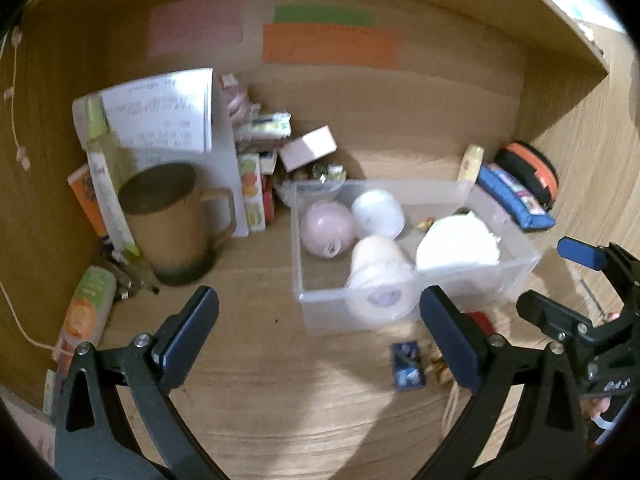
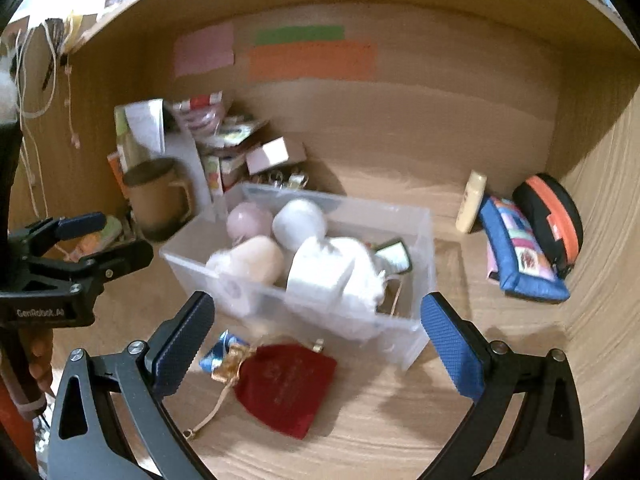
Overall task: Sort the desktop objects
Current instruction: 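Reach the right gripper to the red velvet pouch and grasp it, then lift the red pouch with the right gripper while the left grasps the blue Max card box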
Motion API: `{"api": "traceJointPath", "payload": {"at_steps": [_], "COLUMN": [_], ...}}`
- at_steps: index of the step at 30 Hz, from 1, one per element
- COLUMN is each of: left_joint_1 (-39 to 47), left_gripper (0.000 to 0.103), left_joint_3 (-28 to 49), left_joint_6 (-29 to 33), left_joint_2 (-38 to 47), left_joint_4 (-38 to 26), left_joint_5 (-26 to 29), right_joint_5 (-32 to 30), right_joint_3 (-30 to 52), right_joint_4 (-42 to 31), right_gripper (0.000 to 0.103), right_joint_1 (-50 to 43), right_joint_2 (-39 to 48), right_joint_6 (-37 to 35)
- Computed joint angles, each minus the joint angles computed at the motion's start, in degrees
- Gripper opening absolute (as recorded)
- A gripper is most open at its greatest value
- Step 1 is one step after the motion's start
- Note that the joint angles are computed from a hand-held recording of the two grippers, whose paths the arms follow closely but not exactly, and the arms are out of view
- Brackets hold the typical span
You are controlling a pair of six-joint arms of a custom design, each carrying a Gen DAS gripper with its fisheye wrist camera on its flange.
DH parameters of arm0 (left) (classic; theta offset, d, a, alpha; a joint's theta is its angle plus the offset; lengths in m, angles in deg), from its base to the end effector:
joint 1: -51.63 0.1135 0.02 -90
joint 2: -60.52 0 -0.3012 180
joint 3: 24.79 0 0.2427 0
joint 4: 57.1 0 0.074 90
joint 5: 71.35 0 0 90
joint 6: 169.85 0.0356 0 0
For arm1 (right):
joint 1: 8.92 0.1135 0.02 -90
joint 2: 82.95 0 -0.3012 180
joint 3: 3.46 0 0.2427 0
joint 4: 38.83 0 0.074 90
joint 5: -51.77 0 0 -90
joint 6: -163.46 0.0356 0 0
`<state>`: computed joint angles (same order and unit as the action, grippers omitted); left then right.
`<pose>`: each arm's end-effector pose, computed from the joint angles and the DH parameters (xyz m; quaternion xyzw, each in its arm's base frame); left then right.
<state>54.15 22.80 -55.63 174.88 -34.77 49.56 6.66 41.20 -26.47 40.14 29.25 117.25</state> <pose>0.3151 -0.0044 0.0917 0.2686 0.8534 -0.1527 0.4199 0.2045 0.1975 0.0866 0.0736 0.8862 -0.0508 0.4546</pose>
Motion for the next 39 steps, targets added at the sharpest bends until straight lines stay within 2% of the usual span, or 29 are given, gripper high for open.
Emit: {"api": "traceJointPath", "payload": {"at_steps": [3, 8, 15, 18, 19, 20, 22, 23, 25, 29, 39], "left_joint_1": [1.08, 3.11, 4.34, 4.16, 4.14, 3.99, 3.47, 3.29, 2.51, 0.65, -6.46], "left_gripper": [0.102, 0.102, 0.102, 0.102, 0.102, 0.102, 0.102, 0.102, 0.102, 0.102, 0.102], "left_joint_3": [0.86, 2.33, 4.56, 5.77, 5.96, 6.03, 5.77, 5.67, 4.84, 3.28, 0.74], "left_joint_6": [0.8, 2.05, 2.22, 1.95, 1.96, 1.99, 2.11, 2.3, 2.66, 3.29, 3.19], "left_joint_2": [2.49, 5.61, 9.26, 10.62, 10.92, 11.22, 11.5, 11.54, 11.72, 11.92, 12.78], "left_joint_4": [-0.45, -2.12, -4.2, -5.67, -5.89, -6.04, -5.75, -5.64, -4.41, -2.3, 1.72], "left_joint_5": [0.39, 1.53, 1.42, 1.19, 1.27, 1.36, 1.08, 0.97, 0.26, -0.99, -6.44], "right_joint_5": [-2.29, -7.06, -13.82, -14.13, -14.48, -14.67, -16.27, -16.68, -17.27, -16.04, -12.69], "right_joint_3": [1.16, 6.08, 8.6, 8.86, 8.61, 8.68, 8.52, 8.24, 7.27, 3.92, -8.42], "right_joint_4": [1.35, -0.98, -1.18, -1.05, -0.27, 0.15, 0.89, 1.28, 2.6, 6.89, 20.09], "right_gripper": [0.103, 0.103, 0.103, 0.1, 0.097, 0.086, 0.076, 0.066, 0.052, 0.046, 0.044], "right_joint_1": [0.14, -1.85, -5.0, -5.3, -5.46, -5.62, -6.18, -6.22, -6.38, -5.85, -4.64], "right_joint_2": [3.73, 11.0, 15.34, 15.89, 16.06, 16.32, 16.6, 16.68, 16.38, 15.48, 10.1], "right_joint_6": [0.66, 1.34, 0.47, 0.25, 0.03, -0.14, -0.87, -0.98, -1.43, -1.1, 2.35]}}
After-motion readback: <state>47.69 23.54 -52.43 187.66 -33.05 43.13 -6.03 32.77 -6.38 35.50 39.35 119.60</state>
